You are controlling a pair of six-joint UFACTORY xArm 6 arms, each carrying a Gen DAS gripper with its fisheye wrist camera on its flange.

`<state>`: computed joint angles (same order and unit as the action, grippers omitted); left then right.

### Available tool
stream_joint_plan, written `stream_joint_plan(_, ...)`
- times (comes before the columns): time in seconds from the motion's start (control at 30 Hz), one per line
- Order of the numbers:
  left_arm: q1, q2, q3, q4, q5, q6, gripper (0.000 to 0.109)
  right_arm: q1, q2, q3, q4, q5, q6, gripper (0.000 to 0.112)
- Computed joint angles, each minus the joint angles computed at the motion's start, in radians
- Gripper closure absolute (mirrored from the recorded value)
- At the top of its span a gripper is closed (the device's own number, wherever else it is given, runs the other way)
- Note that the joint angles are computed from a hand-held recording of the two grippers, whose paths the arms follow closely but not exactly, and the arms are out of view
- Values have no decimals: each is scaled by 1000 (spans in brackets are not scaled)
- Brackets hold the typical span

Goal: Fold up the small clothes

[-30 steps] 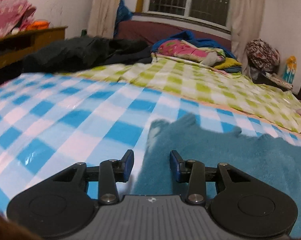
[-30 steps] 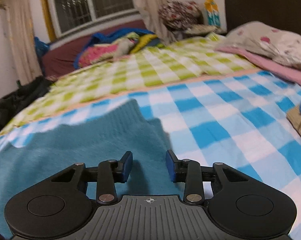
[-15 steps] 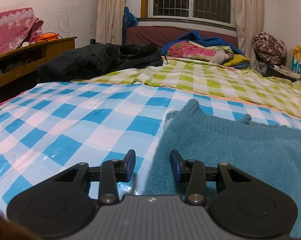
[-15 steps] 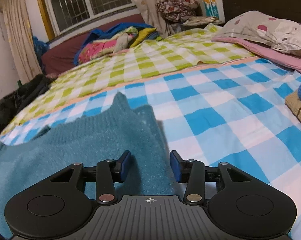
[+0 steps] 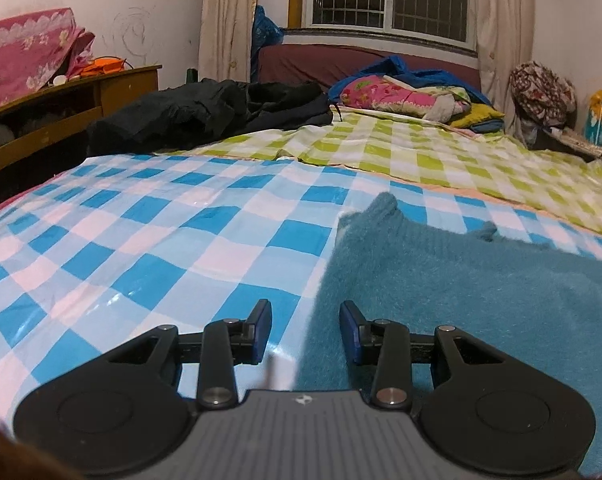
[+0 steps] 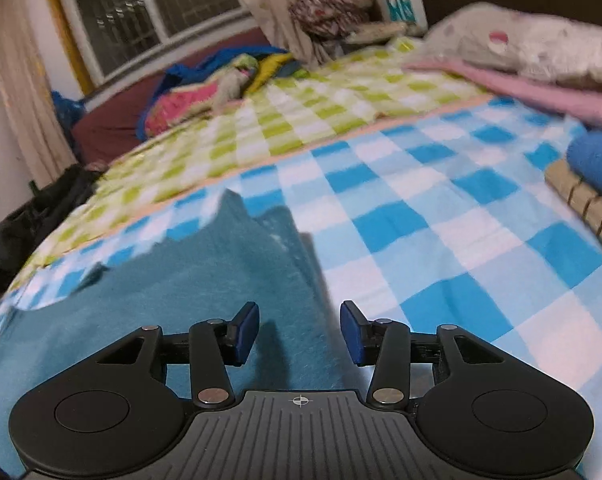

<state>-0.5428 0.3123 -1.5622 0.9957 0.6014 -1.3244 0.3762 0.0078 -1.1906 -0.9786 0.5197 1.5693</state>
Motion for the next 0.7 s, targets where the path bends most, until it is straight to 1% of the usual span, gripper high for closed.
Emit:
stream_joint_plan(0.03, -3, -12, 12, 5, 6, 0, 64, 15, -12, 7, -38, 26, 3, 70)
stream_joint_plan(0.07, -7, -20, 20, 5, 14, 5, 64, 21, -20, 15, -45, 38, -4, 70)
stream_joint_plan(0.1, -12, -28, 28, -6, 19, 24, 64, 21, -21, 21, -10, 42, -31, 70)
stream_joint_plan(0.13, -17, -32, 33, -18, 29, 41, 64, 19, -17, 25, 55, 42, -78, 70)
stream_joint_plan(0.17, -24, -33, 32, -34, 46, 67, 64, 13, -15, 30, 81, 30, -95, 70)
stream_joint_plan(0.2, -31, -31, 27, -47, 64, 91, 64, 13, -20, 34, 80, 29, -84, 70)
stream_joint_plan(0.27, -42, -44, 37, -50, 81, 98, 64, 20, -43, 41, 91, 39, -70, 69)
stream_joint_plan(0.33, -53, -72, 60, -44, 84, 92, 64, 18, -82, 74, 42, 5, -23, 70)
stream_joint_plan(0.37, -60, -87, 73, -35, 85, 91, 64, 20, -101, 89, 30, 4, -18, 70)
stream_joint_plan(0.43, -77, -114, 98, -15, 83, 97, 64, 19, -142, 129, 10, 1, 9, 70)
stream_joint_plan(0.5, -103, -132, 115, 12, 80, 108, 64, 8, -180, 177, 8, -30, 41, 69)
stream_joint_plan(0.57, -129, -135, 117, 28, 71, 123, 64, -5, -217, 231, 25, -62, 53, 69)
stream_joint_plan(0.7, -184, -99, 76, 9, 36, 183, 64, -38, -293, 346, -15, -157, 136, 69)
